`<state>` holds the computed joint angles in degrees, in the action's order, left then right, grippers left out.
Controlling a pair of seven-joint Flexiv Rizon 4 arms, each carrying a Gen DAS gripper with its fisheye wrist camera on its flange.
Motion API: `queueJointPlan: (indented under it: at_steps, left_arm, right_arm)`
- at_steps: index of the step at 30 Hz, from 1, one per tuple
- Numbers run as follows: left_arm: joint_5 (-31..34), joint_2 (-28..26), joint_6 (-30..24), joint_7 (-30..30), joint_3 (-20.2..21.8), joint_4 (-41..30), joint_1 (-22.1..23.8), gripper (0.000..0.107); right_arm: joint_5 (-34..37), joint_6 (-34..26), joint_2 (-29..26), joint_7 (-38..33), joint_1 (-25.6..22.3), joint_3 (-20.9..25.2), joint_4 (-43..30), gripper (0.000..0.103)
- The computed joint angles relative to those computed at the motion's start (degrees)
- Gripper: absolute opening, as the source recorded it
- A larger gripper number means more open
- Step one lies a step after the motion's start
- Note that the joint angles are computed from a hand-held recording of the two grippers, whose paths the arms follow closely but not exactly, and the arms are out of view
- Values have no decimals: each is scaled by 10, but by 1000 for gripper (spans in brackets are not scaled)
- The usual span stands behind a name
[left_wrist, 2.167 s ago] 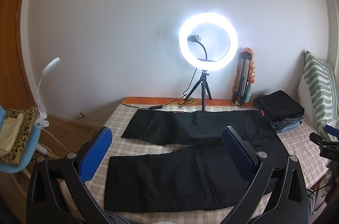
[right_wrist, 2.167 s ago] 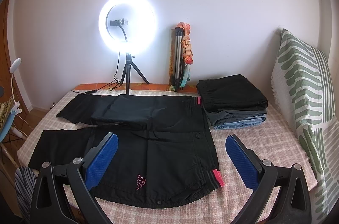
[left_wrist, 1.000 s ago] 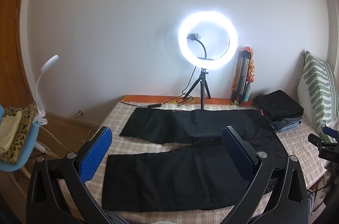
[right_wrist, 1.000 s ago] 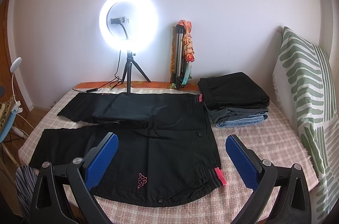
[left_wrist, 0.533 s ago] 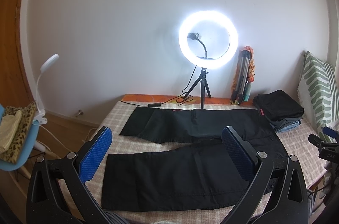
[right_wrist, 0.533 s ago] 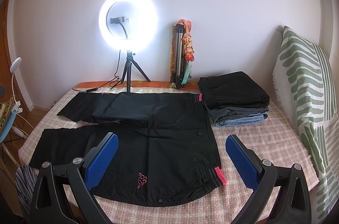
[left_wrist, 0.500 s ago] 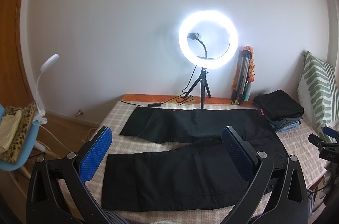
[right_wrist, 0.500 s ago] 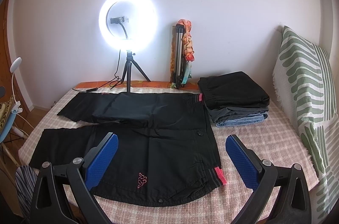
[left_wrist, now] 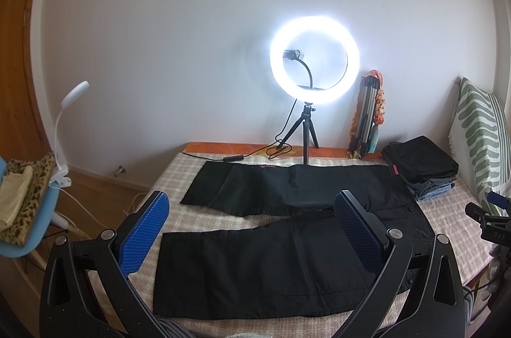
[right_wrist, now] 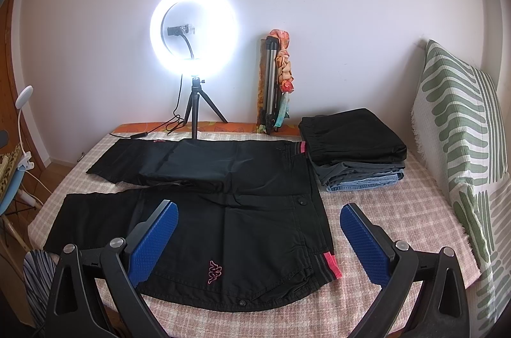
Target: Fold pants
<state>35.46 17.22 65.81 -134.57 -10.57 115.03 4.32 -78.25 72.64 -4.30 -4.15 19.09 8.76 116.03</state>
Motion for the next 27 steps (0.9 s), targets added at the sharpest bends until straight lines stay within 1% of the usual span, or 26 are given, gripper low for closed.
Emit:
queueJointPlan:
  at_steps: [7, 11, 17, 19, 23, 25, 27]
  left_arm:
    - [1, -1, 0, -2, 0, 1, 3, 103]
    - [-2, -3, 5, 1, 7, 2, 6, 103]
    - [40, -7, -16, 2, 1, -9, 23, 103]
    - [28, -13, -7, 28, 18, -6, 14, 103]
    - [-22, -28, 26, 100, 59, 1, 2, 102]
    - [-34, -32, 35, 114, 67, 2, 9, 100]
    - [-69, -40, 47, 142, 85, 5, 10, 96]
  right_arm:
    - [0, -1, 0, 1, 1, 0, 0, 103]
    - [7, -1, -2, -6, 1, 0, -2, 103]
    - [-1, 5, -6, -2, 0, -4, -6, 103]
    - [-3, 6, -10, -10, -1, -6, -10, 103]
    - [-18, 6, -20, -25, -2, -12, -26, 103]
    - [-24, 10, -27, -29, -3, -17, -36, 103]
    - [-21, 15, -37, -41, -3, -21, -49, 103]
